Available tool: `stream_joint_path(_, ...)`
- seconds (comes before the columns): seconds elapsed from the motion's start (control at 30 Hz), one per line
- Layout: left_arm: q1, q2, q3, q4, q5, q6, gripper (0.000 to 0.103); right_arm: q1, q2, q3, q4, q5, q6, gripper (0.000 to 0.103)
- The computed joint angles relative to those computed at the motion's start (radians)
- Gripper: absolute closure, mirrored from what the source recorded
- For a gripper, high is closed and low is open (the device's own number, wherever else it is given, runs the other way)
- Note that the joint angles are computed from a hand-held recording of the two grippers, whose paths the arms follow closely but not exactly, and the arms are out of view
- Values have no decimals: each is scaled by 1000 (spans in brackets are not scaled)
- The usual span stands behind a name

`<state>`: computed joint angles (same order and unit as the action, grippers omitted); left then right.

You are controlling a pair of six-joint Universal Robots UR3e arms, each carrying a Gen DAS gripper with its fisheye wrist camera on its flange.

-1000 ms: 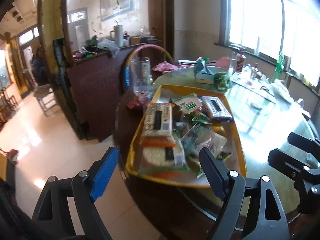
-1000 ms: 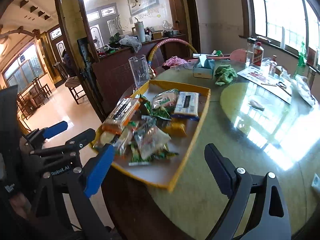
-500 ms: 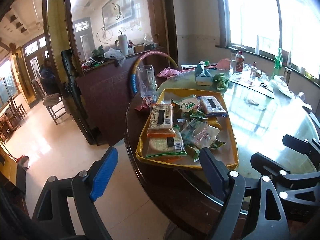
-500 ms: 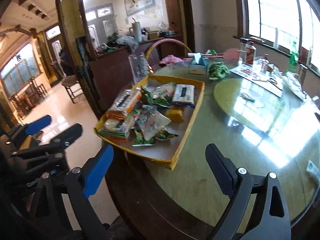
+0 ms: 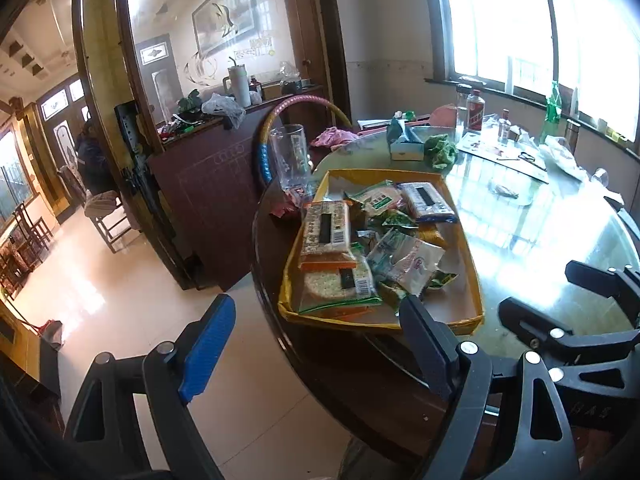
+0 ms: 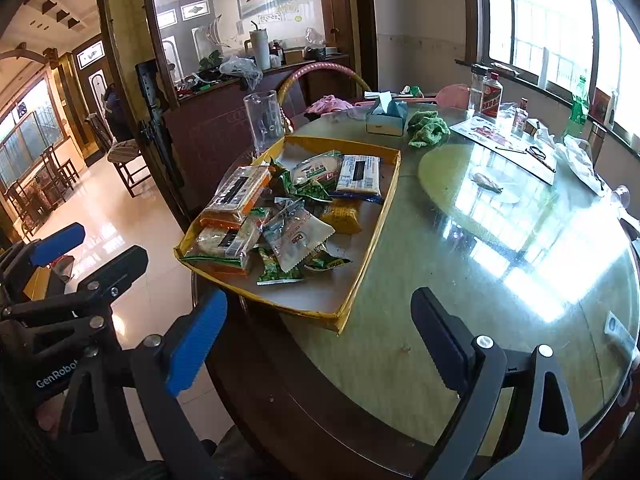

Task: Organize snacks

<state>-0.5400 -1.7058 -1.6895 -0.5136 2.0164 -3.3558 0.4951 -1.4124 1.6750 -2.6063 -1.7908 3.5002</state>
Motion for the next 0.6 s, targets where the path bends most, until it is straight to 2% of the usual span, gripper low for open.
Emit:
stream_joint_path(0.2,26,23,-27,16,5,-7,19,7,-9,-11,6,-10,1,10)
stream_joint_path(0.47,66,27,-20,-22,-79,17,19,12,3,-43,34,-8,7,10)
stream_joint_path(0.6,70,30,-26,-25,-86,18,18,11,11,-54,46,-9,7,10)
